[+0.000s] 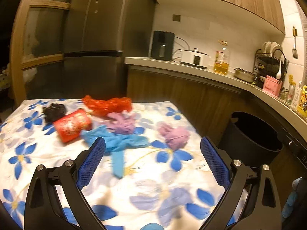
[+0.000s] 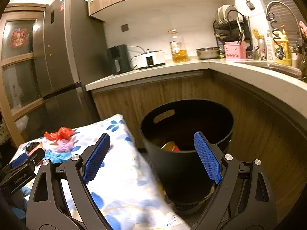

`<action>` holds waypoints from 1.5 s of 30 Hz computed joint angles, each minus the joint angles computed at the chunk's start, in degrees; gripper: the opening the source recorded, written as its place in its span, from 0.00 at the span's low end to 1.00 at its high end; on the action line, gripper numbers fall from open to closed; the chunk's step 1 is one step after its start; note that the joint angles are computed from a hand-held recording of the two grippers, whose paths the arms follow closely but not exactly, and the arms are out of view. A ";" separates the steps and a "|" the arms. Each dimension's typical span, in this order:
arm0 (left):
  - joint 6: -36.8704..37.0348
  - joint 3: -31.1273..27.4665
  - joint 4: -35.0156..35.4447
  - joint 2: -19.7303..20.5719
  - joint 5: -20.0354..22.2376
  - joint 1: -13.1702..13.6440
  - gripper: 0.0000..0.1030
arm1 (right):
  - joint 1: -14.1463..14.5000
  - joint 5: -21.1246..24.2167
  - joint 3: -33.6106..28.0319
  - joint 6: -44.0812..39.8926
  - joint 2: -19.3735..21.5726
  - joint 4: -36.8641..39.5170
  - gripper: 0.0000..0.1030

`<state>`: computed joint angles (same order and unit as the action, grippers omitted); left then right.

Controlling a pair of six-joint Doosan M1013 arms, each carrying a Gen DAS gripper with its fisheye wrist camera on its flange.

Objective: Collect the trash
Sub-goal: 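Move both open tools back over the table, then grasp the pink glove with the right tool while the left tool grasps the blue glove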

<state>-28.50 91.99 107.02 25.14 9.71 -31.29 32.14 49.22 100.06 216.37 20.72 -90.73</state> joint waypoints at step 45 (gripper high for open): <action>7.55 -3.38 -10.28 4.07 2.08 4.29 0.92 | -4.63 -9.41 -30.40 -46.74 20.90 40.00 0.23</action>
